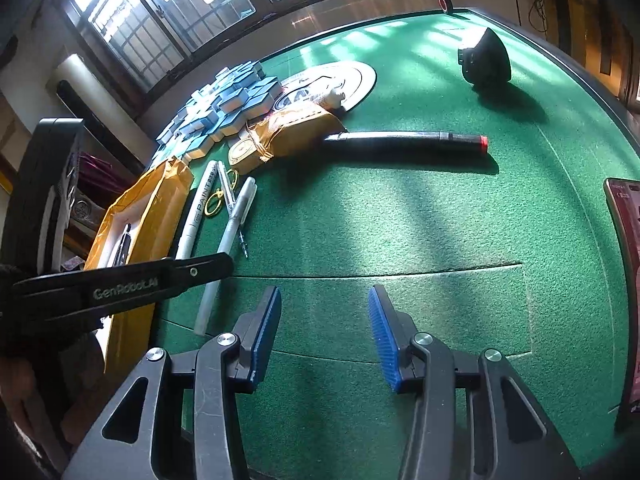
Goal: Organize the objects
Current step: 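Grasp the clear blue-ink pen with the right tool while the left tool holds the grey pen, then carry the grey pen with the left tool while the right tool carries the blue-ink pen to the tray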
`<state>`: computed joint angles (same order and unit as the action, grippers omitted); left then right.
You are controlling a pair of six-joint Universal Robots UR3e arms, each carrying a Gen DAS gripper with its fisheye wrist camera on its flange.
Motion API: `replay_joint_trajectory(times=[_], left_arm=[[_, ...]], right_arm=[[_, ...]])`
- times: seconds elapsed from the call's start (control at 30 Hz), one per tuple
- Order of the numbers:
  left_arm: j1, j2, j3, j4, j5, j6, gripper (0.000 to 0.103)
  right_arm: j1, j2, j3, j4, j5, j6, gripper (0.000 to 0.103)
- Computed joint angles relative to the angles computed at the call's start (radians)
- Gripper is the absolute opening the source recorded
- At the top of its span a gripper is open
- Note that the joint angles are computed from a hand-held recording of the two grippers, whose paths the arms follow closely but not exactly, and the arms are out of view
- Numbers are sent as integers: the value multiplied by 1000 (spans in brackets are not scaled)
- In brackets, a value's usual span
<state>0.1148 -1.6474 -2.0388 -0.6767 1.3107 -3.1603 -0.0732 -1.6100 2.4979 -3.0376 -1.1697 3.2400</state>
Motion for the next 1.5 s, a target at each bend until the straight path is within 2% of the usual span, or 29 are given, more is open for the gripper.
replay_joint_trajectory(times=[0.33,0.43,0.67,0.77,0.97,1.03,1.13,1.2,1.3,1.5], left_arm=[[179,380,-238,-127,-113,113,6],[190,385,-244,-148,-119,131,6],[125,416,-316,-80,-45,151,6],[140,437,-331,-86,-52,163,6],[158,464,-340,-103,-56,190,6],[159,468,-342,-101,-52,194,6],[156,469,-341,-104,-46,198,6],[156,471,-339,-109,-46,198,6],[154,468,-336,-110,-38,196,6],[100,429,-315,-88,2,155,6]], right_arm=[[25,81,-106,73,73,-19,41],[62,135,-178,102,78,-21,41],[144,246,-407,247,71,-35,40],[174,304,-524,304,62,-39,39],[248,490,-806,443,-9,-39,24],[262,536,-868,462,-25,-34,24],[283,582,-926,465,-62,-16,15],[285,589,-937,475,-64,-20,9],[282,564,-894,458,-62,-32,8],[220,389,-635,399,-23,-51,8]])
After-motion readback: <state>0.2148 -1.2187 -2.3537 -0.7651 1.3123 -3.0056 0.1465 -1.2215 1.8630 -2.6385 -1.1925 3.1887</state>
